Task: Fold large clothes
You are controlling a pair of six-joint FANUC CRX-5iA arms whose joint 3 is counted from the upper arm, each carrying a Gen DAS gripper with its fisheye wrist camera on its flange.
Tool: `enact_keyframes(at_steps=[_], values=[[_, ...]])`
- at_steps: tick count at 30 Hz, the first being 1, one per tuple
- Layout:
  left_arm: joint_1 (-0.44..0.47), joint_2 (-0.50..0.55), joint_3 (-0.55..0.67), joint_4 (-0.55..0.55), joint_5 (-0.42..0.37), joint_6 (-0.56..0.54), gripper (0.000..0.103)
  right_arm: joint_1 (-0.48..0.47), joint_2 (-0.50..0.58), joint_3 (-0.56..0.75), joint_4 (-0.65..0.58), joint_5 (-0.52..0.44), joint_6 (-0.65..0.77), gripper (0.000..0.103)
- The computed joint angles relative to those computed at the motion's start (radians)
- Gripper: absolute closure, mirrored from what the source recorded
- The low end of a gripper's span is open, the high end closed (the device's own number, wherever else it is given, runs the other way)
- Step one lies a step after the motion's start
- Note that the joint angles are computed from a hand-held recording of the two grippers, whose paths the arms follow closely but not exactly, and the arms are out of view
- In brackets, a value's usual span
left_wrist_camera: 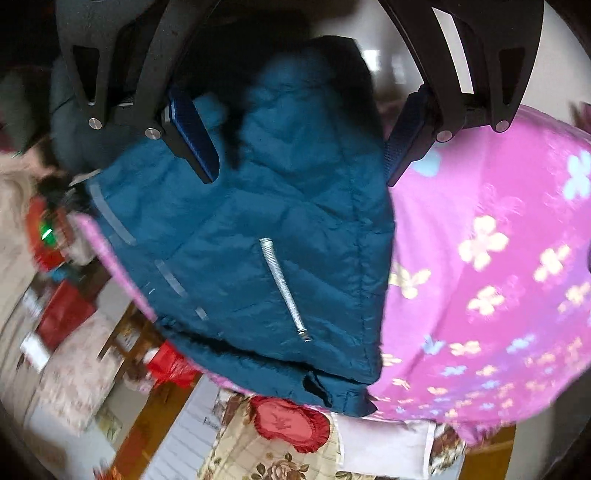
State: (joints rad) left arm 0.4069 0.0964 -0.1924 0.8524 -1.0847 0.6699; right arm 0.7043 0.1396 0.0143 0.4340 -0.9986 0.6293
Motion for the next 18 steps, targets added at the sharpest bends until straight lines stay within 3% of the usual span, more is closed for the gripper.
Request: enact_keyframes(at_steps=[4,8,10,14,18], values=[[-0.010,0.025,0.037,-0.007,-0.013,0.040,0.015,-0.008,-0.041,-0.025,-0.111,0.094,0.124,0.000],[-0.028,0.042,0.077,-0.051,-0.010,0.071,0.015,-0.011,-0.094,-0.092,-0.121,0.150,0.099,0.000],[-0.029,0.055,0.088,-0.038,-0.053,0.049,0.015,-0.028,-0.136,-0.124,-0.186,0.204,0.111,0.000],[-0.031,0.071,0.097,-0.009,-0.095,0.020,0.015,-0.078,-0.187,-0.131,-0.417,0.278,0.273,0.000],[-0.057,0.109,0.146,-0.023,-0.064,0.060,0.015,-0.179,-0.182,-0.080,-0.735,0.330,0.510,0.000]])
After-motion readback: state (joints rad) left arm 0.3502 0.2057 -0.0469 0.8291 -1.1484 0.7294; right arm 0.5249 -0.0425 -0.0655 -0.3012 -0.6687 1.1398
